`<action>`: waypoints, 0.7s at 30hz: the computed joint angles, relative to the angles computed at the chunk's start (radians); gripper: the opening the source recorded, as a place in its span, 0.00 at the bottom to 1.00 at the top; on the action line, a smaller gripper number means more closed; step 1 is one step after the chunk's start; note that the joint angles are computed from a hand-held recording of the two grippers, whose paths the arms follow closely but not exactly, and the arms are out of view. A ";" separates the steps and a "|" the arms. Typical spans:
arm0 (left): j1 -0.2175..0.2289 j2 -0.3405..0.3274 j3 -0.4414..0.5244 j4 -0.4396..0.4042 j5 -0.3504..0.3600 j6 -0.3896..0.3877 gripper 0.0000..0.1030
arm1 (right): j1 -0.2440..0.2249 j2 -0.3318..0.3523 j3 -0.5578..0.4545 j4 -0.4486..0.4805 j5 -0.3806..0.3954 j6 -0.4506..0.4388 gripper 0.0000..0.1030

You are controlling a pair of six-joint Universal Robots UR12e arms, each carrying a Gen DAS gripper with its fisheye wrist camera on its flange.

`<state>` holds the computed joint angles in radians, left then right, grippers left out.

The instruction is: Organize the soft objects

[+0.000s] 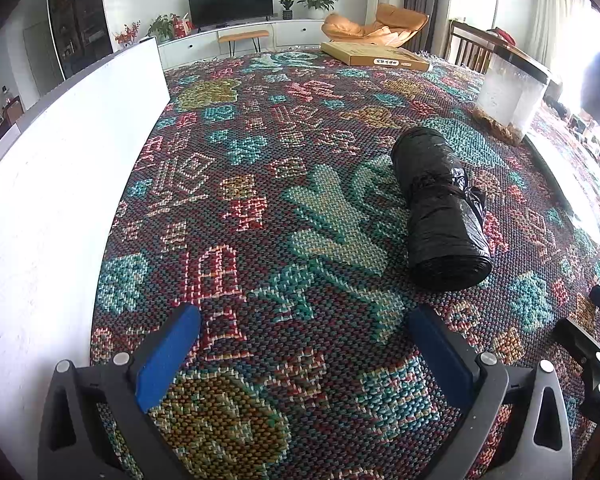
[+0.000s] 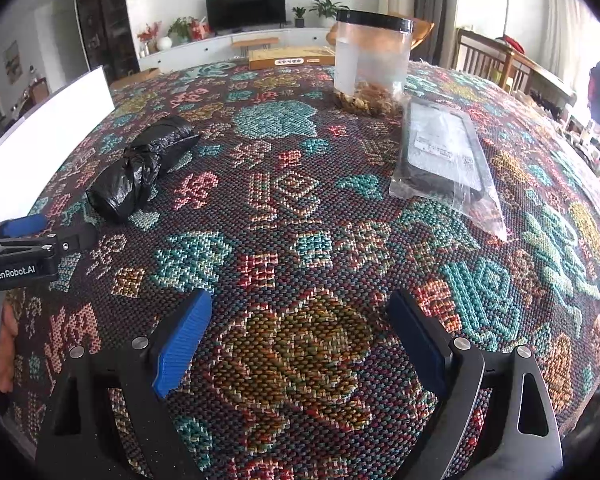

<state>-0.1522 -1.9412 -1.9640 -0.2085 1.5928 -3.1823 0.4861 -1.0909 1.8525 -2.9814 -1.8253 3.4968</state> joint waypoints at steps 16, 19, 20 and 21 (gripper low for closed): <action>0.006 0.040 0.052 -0.160 -0.159 0.084 0.99 | -0.035 -0.073 0.123 -0.182 0.053 0.226 0.88; -0.031 0.002 0.127 -0.193 -0.125 0.145 1.00 | -0.048 -0.076 0.137 -0.202 0.049 0.310 0.88; -0.043 -0.019 0.161 -0.229 -0.102 0.154 1.00 | -0.055 -0.078 0.145 -0.209 0.053 0.338 0.88; -0.051 -0.040 0.194 -0.266 -0.091 0.156 1.00 | -0.062 -0.083 0.151 -0.210 0.057 0.365 0.88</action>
